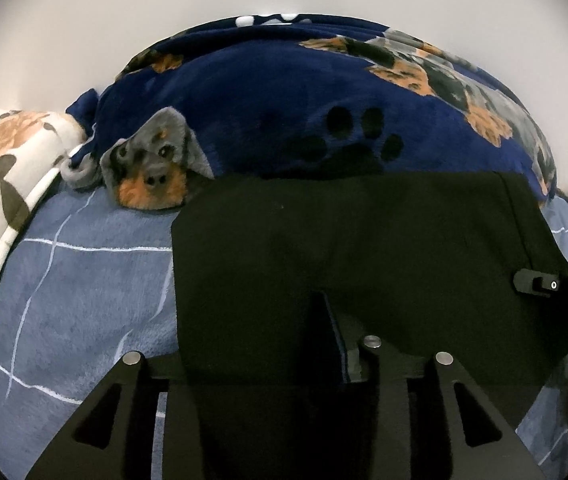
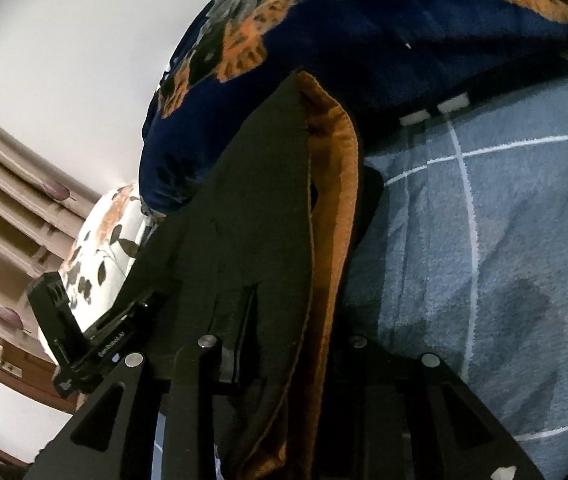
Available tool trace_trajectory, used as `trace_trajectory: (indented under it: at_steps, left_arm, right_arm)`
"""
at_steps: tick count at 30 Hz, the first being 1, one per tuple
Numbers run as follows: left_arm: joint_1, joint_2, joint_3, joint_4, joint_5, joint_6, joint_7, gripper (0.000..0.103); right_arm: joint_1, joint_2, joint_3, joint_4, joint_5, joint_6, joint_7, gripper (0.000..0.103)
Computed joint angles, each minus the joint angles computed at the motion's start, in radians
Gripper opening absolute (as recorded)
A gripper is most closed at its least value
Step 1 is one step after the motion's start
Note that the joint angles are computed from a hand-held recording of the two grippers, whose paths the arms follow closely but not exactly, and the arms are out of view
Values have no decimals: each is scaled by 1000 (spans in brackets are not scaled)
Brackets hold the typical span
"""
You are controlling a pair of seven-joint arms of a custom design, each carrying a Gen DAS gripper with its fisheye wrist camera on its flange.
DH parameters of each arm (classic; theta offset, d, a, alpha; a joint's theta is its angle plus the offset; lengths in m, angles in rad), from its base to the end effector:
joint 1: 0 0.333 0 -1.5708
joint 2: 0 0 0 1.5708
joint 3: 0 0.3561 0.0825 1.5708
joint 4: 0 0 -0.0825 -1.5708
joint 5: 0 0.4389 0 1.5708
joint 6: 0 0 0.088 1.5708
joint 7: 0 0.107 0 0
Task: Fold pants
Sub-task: 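Press the folded trousers flat with the left gripper while the right gripper holds the fold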
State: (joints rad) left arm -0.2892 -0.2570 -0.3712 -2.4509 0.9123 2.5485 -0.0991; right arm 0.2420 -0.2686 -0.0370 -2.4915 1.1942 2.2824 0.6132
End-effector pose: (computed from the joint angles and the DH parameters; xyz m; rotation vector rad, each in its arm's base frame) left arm 0.3965 -0.3248 0.4254 -2.0172 1.4797 -0.6803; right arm 0.4725 0.1205 0.4078 -1.8502 1.2918 0.3888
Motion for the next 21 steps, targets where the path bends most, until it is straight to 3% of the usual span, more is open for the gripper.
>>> trace_trajectory:
  at_steps: [21]
  left_arm:
    - [0, -3, -3, -4, -3, -17, -22, 45]
  right_arm:
    - [63, -70, 25, -72, 27, 207, -79, 31]
